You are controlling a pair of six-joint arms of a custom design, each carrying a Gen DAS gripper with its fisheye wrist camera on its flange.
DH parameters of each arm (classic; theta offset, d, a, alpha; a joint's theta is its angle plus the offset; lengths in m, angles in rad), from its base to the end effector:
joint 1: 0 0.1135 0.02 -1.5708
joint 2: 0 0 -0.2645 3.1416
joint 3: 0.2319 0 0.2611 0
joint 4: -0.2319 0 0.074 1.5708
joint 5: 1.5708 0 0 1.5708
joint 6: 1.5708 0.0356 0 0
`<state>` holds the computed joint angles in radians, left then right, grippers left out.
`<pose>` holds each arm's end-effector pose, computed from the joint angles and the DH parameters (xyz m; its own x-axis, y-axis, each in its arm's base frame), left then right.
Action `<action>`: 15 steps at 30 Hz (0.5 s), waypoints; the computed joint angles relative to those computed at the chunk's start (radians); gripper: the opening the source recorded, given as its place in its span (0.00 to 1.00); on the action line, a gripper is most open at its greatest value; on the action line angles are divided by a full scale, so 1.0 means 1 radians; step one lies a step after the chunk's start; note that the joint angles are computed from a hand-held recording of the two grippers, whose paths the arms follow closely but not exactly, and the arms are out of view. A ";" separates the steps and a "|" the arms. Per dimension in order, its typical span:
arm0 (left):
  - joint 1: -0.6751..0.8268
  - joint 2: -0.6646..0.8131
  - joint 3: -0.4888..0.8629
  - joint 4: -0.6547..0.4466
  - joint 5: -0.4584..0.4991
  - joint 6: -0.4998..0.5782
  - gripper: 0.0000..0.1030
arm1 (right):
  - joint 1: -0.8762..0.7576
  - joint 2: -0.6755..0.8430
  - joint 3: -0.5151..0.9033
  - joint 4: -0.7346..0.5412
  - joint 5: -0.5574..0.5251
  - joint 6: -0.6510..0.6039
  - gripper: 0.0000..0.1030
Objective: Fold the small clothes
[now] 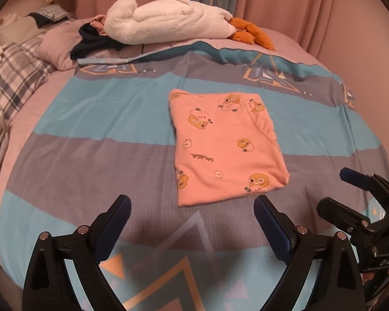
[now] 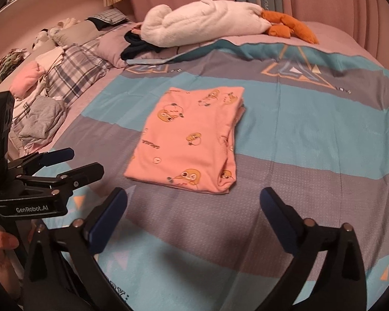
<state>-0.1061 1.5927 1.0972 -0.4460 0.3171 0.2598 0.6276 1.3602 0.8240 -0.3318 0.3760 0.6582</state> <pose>0.3382 -0.0472 0.2227 -0.7042 0.3205 -0.6336 0.4801 0.8723 -0.0924 0.2368 0.1556 0.2122 -0.7052 0.1913 -0.6827 0.0977 0.9799 0.1737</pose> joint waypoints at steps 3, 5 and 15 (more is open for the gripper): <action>0.005 -0.050 -0.032 0.010 -0.020 -0.018 0.98 | 0.036 -0.003 0.020 -0.033 0.031 -0.002 1.00; 0.013 -0.072 -0.036 -0.003 -0.021 -0.029 0.98 | 0.059 0.003 0.037 -0.060 0.059 -0.003 1.00; 0.039 -0.131 -0.041 -0.070 0.009 -0.032 0.98 | 0.135 0.001 0.094 -0.143 0.142 0.048 1.00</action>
<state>-0.0674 1.4620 1.0564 -0.5161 0.3266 0.2279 0.7631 1.3615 0.9180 -0.4747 0.5183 0.7065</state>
